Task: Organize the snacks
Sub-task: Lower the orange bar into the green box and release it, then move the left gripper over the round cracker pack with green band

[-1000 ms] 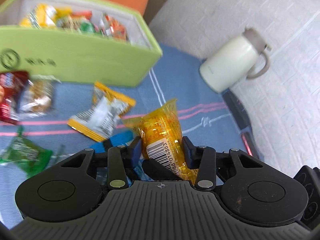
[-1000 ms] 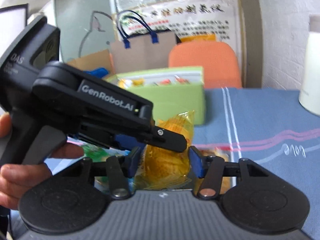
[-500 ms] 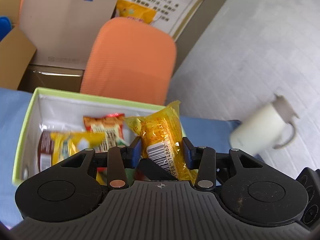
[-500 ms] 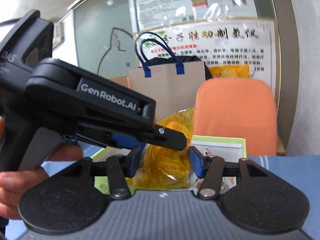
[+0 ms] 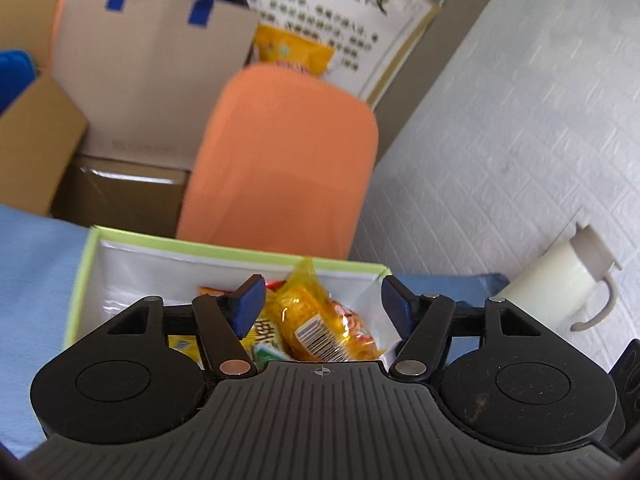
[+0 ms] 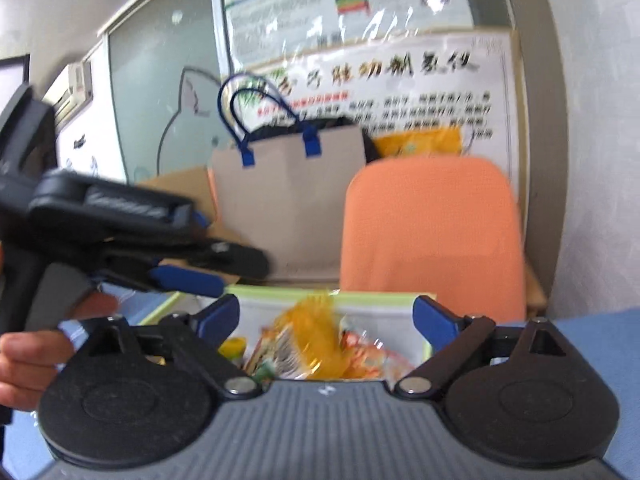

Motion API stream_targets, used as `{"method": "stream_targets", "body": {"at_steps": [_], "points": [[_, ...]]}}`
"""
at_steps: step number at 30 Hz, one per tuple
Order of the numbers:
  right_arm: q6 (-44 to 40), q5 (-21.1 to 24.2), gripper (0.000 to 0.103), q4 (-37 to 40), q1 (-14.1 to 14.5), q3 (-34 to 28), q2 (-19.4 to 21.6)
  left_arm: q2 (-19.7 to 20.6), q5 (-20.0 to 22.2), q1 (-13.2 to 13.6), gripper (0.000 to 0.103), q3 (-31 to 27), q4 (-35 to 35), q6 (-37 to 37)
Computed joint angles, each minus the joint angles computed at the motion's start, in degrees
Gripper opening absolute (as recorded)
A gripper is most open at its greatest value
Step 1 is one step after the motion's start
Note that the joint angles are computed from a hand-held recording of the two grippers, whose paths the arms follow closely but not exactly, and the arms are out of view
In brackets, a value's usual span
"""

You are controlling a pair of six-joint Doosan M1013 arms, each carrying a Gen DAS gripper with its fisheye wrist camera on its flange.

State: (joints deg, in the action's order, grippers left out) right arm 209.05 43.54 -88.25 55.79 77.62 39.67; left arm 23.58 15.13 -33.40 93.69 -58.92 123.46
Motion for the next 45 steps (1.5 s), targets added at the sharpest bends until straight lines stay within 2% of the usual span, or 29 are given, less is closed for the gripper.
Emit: {"method": "stream_targets", "body": {"at_steps": [2, 7, 10, 13, 15, 17, 19, 20, 21, 23, 24, 25, 28, 30, 33, 35, 42, 45], "points": [[1.6, 1.1, 0.094, -2.4, 0.3, 0.5, -0.5, -1.8, -0.9, 0.4, 0.059, 2.4, -8.5, 8.1], [4.8, 4.4, 0.094, -7.9, 1.6, 1.2, -1.3, -7.1, -2.7, 0.3, 0.067, 11.3, -34.4, 33.2], [7.5, 4.6, 0.094, -11.6, 2.0, 1.9, -1.9, -9.4, -2.5, -0.1, 0.067, 16.1, -38.7, 36.6], [8.2, 4.0, 0.094, -13.0, 2.2, 2.1, -2.3, -11.3, -4.5, -1.2, 0.068, 20.4, -42.0, 39.1], [6.9, 3.6, 0.094, -12.7, 2.5, 1.8, -2.3, -12.2, -5.3, -1.5, 0.068, 23.0, -43.5, 37.7], [6.6, 2.7, 0.094, -12.9, 2.9, 2.0, -2.6, -13.0, -3.7, -0.9, 0.068, 25.3, -46.6, 38.1], [8.2, 0.3, 0.094, -13.2, 3.3, 3.0, -3.2, -13.5, -3.2, 0.0, 0.068, 26.7, -41.8, 32.3], [8.1, -1.5, 0.094, -12.1, 3.7, 3.4, -3.3, -13.8, -4.7, 0.1, 0.068, 27.1, -39.4, 29.8], [6.9, -3.3, 0.094, -10.3, 4.1, 3.7, -3.5, -14.2, -6.9, 0.0, 0.068, 27.6, -39.3, 29.2], [4.5, -6.8, 0.094, -6.1, 5.3, 4.5, -3.3, -14.9, -9.8, 0.0, 0.068, 28.8, -46.5, 34.6], [3.0, -8.9, 0.094, -3.1, 5.9, 4.7, -3.0, -15.1, -9.8, 0.3, 0.068, 29.4, -52.7, 40.2], [1.9, -10.6, 0.094, -0.4, 6.5, 4.6, -2.6, -15.2, -9.2, 0.6, 0.068, 29.9, -55.9, 42.9], [-5.0, -13.4, 0.093, 9.3, 8.1, 2.8, -0.2, -15.6, -6.2, 1.4, 0.069, 31.2, -55.8, 42.6], [-11.4, -12.9, 0.093, 16.1, 8.7, 0.5, 1.6, -16.2, -5.3, 1.5, 0.069, 31.8, -57.2, 44.2], [-19.2, -6.9, 0.093, 22.3, 9.6, -3.7, 4.1, -17.4, -4.3, 1.7, 0.072, 33.3, -63.6, 50.7], [-22.7, -5.4, 0.094, 25.9, 9.5, -5.8, 5.3, -17.9, -3.3, 2.1, 0.072, 34.0, -64.7, 51.9], [-23.0, -4.7, 0.094, 28.2, 10.9, -7.1, 6.0, -18.6, -0.2, 3.2, 0.072, 35.6, -64.9, 52.3], [-21.8, -4.5, 0.093, 27.4, 11.4, -7.3, 6.3, -17.9, 2.0, 3.3, 0.073, 35.1, -58.3, 46.0]]}}
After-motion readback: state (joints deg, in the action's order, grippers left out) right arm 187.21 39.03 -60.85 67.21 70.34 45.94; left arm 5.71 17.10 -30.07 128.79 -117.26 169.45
